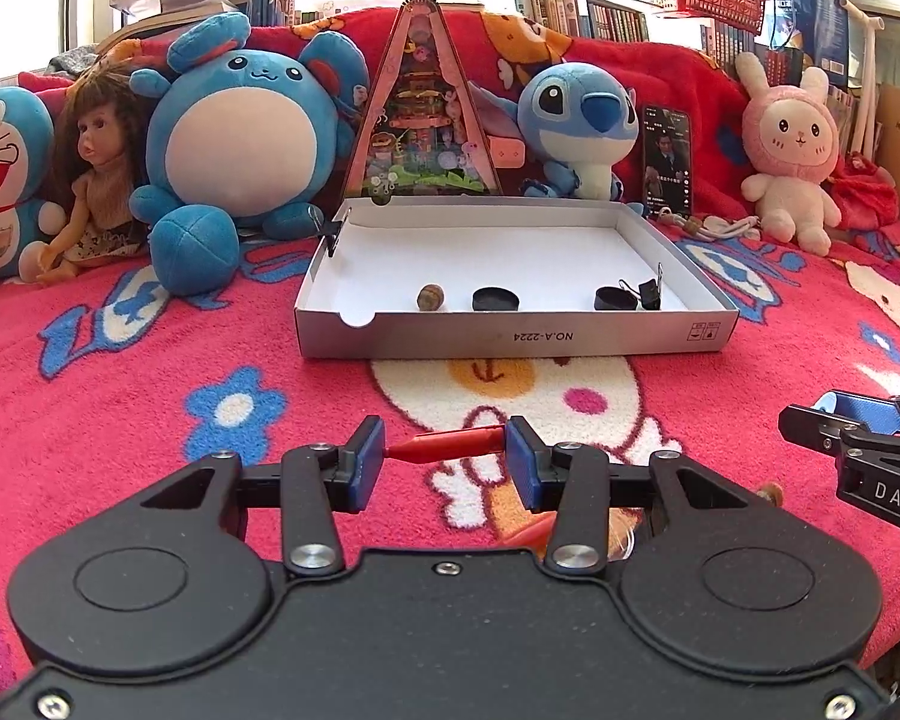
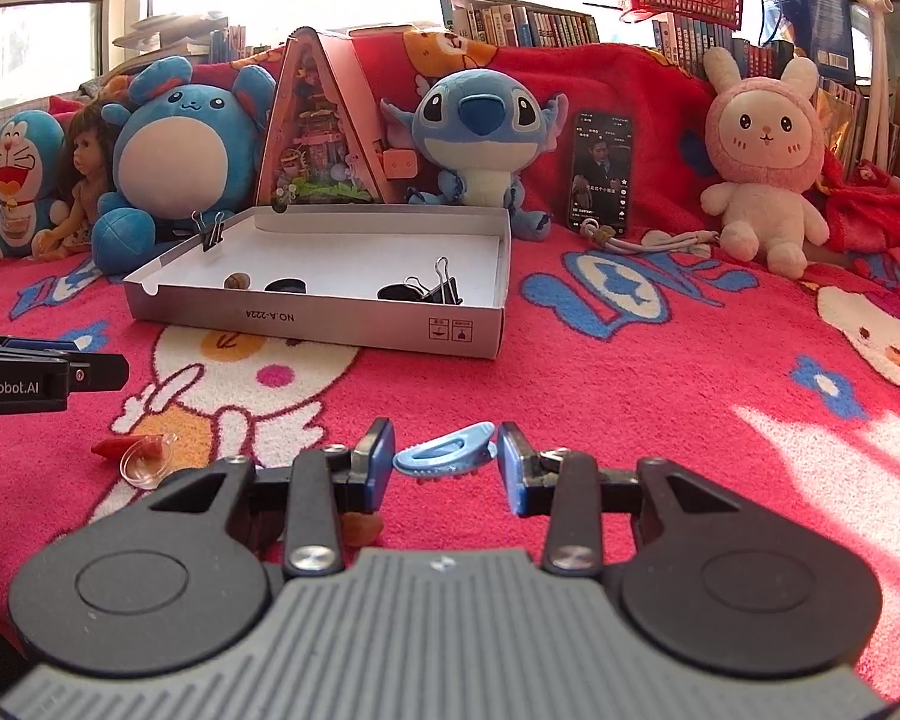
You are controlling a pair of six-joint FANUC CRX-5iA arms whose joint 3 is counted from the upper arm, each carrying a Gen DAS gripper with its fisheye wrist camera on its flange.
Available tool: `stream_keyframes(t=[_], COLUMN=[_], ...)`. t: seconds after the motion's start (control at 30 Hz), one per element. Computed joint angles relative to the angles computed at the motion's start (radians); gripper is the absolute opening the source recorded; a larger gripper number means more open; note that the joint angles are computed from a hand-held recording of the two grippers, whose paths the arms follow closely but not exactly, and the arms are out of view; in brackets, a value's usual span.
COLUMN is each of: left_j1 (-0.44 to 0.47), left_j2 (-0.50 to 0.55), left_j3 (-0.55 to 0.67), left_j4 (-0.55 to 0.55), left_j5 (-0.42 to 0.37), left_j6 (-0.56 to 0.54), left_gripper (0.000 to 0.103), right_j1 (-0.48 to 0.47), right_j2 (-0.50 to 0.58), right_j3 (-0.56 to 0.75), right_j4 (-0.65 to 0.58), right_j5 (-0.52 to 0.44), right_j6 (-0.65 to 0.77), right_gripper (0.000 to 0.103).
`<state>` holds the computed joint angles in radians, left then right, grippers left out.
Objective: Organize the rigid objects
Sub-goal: 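Carry the red crayon and blue hair clip with both grippers into the white box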
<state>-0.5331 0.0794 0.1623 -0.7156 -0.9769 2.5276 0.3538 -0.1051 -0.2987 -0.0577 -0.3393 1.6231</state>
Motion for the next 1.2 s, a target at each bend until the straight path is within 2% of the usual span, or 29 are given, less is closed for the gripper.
stream_keyframes(t=[0.23, 0.5, 0.67, 0.93, 1.07, 1.2], left_j1=[0.055, 0.110, 0.161, 0.287, 0.325, 0.352], left_j2=[0.007, 0.033, 0.065, 0.171, 0.229, 0.292], left_j3=[0.025, 0.077, 0.120, 0.214, 0.271, 0.341], left_j4=[0.049, 0.085, 0.159, 0.385, 0.457, 0.498], left_j5=[0.047, 0.065, 0.069, 0.049, 0.010, -0.052], left_j6=[-0.057, -0.116, -0.208, -0.365, -0.415, -0.436], left_gripper=[0.042, 0.042, 0.042, 0.042, 0.042, 0.042], right_j1=[-0.004, -0.003, -0.005, -0.039, -0.055, -0.055], right_j2=[0.036, 0.087, 0.135, 0.272, 0.351, 0.435], right_j3=[0.074, 0.154, 0.229, 0.477, 0.616, 0.748], right_j4=[-0.051, -0.089, -0.099, -0.191, -0.258, -0.272], right_j5=[-0.022, -0.046, -0.082, -0.302, -0.433, -0.564], right_j6=[0.024, 0.042, 0.035, 0.012, 0.008, -0.050], right_gripper=[0.043, 0.043, 0.043, 0.043, 0.043, 0.043])
